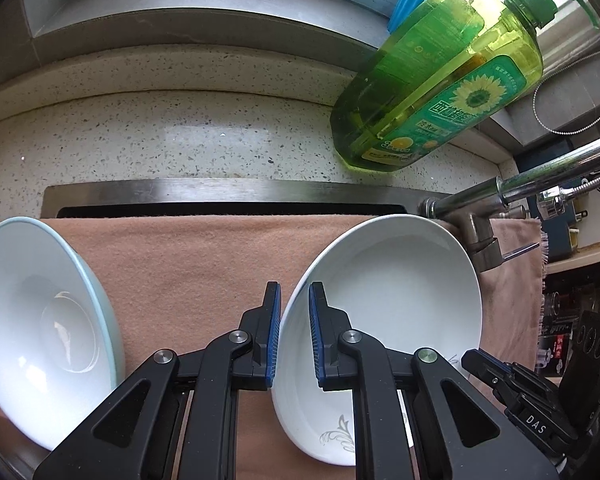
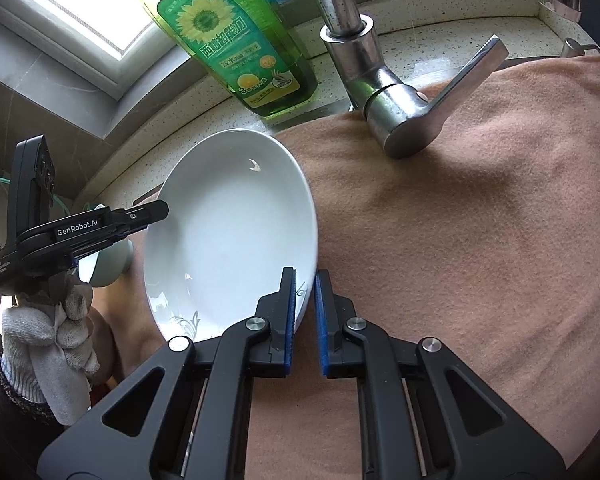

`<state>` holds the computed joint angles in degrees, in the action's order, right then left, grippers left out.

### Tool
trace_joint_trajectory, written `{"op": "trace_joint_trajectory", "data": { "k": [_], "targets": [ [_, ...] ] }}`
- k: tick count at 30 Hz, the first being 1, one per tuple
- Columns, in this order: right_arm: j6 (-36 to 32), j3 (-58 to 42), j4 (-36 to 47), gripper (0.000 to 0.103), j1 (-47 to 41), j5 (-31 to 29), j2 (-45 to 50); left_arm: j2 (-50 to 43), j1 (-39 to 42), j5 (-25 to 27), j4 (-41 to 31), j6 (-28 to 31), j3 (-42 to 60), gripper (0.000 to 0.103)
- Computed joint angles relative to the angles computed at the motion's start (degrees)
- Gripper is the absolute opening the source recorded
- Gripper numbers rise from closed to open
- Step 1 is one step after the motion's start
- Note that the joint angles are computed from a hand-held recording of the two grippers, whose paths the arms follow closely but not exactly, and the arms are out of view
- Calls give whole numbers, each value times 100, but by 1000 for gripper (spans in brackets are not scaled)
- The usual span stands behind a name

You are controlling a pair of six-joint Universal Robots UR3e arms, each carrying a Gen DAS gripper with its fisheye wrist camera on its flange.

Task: Organize plates and bowls
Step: 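Lift the white plate and carry it over the flower-plate stack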

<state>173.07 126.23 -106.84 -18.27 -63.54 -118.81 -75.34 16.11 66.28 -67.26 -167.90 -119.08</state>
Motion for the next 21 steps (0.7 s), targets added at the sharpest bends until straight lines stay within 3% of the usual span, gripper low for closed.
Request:
{"op": "trace_joint_trajectory", "data": {
  "k": [9, 21],
  "targets": [
    [-214, -70, 829, 9, -244, 112, -705, 440, 184, -90, -433, 168, -11, 12],
    [-217, -406, 2042, 9, -424, 298, -1656, 1449, 658, -250, -1655, 781, 174, 12]
  ]
}}
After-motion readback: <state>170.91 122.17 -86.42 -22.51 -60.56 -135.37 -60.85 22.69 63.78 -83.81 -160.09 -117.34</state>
